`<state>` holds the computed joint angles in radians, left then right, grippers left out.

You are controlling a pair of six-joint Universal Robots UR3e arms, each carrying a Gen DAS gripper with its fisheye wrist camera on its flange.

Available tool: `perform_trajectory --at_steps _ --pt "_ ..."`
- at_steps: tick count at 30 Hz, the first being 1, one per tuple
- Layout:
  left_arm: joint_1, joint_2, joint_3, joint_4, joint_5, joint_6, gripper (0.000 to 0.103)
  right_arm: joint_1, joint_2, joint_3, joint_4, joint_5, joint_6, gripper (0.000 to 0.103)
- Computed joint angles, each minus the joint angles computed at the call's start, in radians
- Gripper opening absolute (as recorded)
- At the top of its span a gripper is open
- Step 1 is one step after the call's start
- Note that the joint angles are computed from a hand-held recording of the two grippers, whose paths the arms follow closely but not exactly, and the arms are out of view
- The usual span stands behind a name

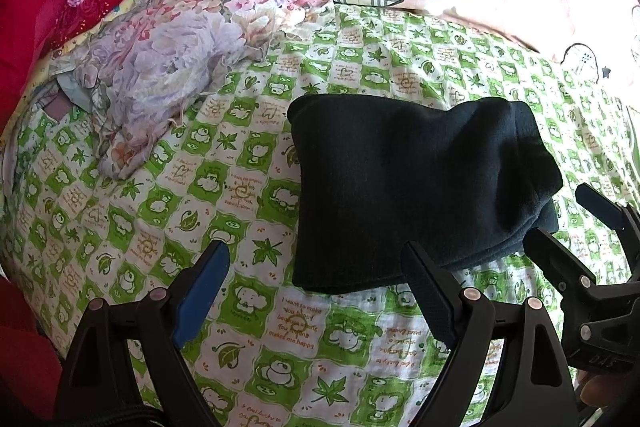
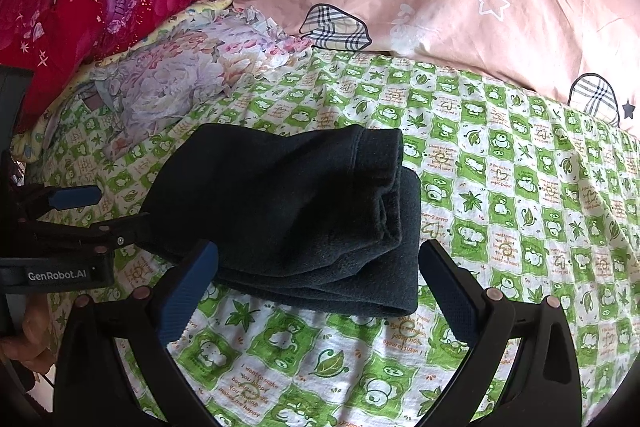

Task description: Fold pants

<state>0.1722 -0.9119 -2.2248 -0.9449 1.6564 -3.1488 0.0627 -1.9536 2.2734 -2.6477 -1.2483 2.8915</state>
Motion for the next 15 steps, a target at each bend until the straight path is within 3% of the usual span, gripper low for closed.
perform_trajectory --at_steps 15 --pt "-0.049 -0.047 0.043 -0.011 0.023 -0.019 0.088 -0.027 -0.014 -0.003 0.023 0.016 0.006 0.1"
